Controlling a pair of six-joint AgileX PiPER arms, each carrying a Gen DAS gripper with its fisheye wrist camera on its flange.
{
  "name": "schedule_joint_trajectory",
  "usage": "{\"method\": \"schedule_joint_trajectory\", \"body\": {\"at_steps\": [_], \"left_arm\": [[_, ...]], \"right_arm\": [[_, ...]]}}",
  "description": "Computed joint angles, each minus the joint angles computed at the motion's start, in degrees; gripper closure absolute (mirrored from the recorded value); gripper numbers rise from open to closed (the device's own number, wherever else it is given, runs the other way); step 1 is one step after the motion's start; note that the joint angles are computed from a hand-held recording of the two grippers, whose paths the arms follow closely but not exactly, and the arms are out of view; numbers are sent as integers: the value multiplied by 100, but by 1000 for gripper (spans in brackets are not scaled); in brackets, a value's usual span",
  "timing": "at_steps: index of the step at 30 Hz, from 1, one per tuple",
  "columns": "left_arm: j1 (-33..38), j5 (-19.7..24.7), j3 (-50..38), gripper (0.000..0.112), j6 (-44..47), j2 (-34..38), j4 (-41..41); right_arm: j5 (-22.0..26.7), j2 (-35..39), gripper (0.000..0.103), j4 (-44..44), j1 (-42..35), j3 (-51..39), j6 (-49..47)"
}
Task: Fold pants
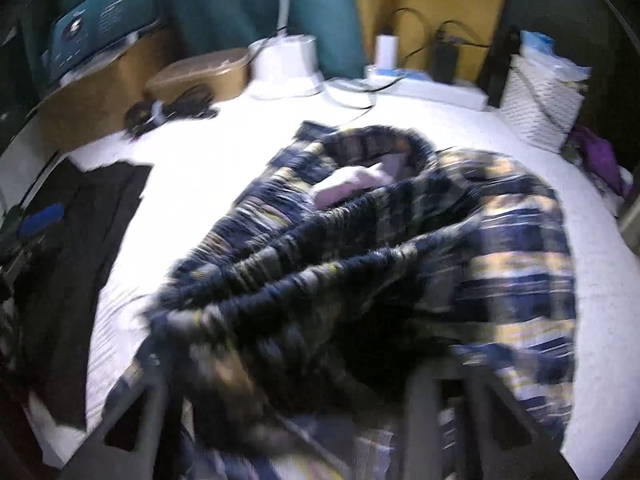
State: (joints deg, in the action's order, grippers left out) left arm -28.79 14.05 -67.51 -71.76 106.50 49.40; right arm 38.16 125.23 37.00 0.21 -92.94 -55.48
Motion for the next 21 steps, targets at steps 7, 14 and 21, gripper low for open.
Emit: {"method": "schedule_joint_trajectory", "body": {"at_steps": [7,14,21], "left_arm": [[-103,115,109,43,32,-148,-107],[-282,562,19,43,-211,-269,28],[-538,1153,-271,43,-442,-235,98]], "right_arm": [[-134,-279,30,439,105,565,-720],[215,-546,25,1076,-11,878,-1665],[724,-780,20,1573,-406,956,-2344]]}}
